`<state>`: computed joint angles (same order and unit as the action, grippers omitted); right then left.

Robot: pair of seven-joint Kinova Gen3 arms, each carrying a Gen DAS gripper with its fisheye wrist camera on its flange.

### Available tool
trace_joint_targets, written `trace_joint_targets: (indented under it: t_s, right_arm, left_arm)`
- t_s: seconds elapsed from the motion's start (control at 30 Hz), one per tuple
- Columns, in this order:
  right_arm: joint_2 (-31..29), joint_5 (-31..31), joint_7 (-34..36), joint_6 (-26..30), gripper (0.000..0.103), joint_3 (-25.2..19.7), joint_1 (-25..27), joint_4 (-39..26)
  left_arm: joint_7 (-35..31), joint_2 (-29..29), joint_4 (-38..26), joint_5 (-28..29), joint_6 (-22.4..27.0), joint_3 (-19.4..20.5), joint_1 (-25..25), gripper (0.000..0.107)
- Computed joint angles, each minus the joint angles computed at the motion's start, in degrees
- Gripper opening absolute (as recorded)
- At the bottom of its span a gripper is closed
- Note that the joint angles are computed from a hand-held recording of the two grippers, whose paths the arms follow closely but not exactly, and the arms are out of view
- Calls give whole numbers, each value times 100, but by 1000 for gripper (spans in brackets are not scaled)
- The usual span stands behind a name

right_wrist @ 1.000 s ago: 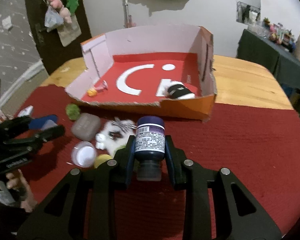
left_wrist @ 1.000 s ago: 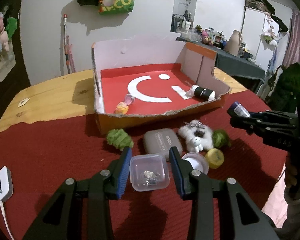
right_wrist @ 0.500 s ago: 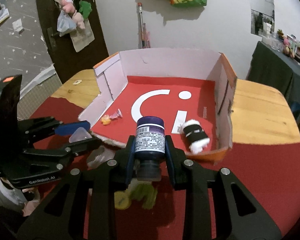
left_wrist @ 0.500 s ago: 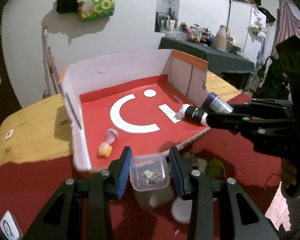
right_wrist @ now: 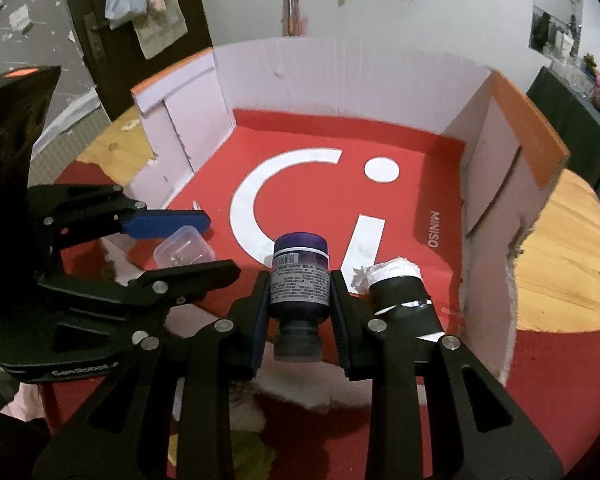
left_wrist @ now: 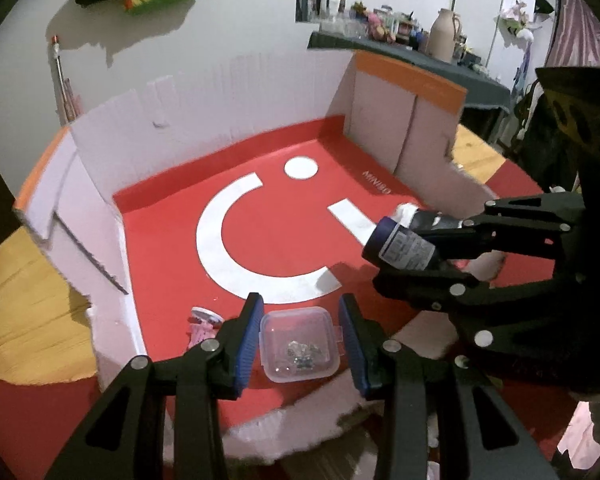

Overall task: Organize objects
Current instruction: 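Carry the navy bottle with right tool while left tool carries the screw box into the box, then lower the navy bottle beside the roll while left tool lowers the screw box inside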

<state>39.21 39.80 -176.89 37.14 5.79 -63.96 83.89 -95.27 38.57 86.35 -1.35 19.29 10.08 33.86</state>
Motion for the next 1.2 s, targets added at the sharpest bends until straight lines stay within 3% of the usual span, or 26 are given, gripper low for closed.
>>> trace_joint_targets:
  t_s: [0.3, 0.53, 1.2]
  right_arm:
    - [65, -640, 885, -295, 27, -336, 555, -52]
    - [34, -922, 1209, -433, 27, -189, 530, 2]
    - [86, -1017, 1663, -16, 27, -221, 469, -216]
  left_arm:
    - [-188, 348, -531, 75, 491, 87, -101, 41]
    - [-364, 361, -568, 78, 536, 104, -117, 41]
    - [-751, 365, -608, 167, 672, 162, -179, 42]
